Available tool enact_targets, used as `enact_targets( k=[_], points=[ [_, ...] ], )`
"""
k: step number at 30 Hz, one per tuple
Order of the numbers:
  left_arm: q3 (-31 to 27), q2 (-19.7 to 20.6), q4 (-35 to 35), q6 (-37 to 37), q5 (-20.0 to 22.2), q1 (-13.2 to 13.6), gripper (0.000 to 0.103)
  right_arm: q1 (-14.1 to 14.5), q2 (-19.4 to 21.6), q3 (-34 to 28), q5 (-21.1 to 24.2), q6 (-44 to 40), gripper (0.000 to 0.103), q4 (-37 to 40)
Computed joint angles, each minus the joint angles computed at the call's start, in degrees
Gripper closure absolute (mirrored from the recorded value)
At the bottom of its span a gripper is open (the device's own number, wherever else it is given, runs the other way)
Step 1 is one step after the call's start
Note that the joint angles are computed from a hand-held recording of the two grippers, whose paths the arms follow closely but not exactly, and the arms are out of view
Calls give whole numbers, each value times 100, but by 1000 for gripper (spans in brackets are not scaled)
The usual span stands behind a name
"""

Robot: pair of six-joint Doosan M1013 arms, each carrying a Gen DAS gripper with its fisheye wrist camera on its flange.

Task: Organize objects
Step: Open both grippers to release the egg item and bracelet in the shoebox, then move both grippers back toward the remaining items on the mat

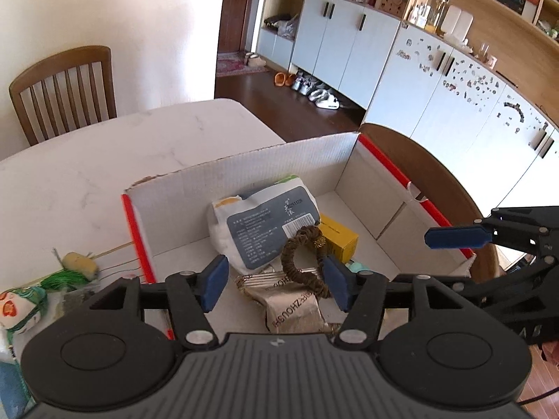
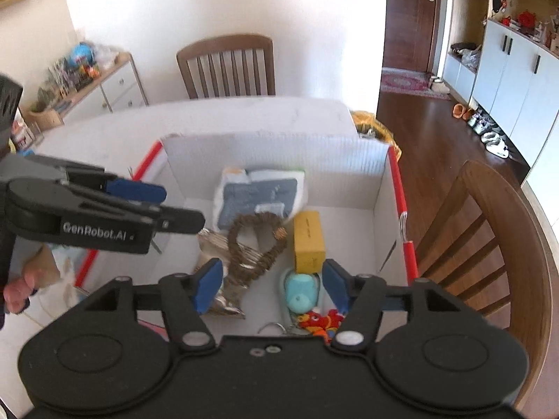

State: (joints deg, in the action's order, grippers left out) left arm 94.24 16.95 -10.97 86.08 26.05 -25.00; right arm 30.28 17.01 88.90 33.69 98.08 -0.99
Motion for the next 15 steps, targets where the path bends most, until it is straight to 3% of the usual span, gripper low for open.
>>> enact_targets(
  k=[15],
  points=[
    [642,-736,-311,404,-582,159,22,317,-246,103,-382,1155,21,-471]
  ],
)
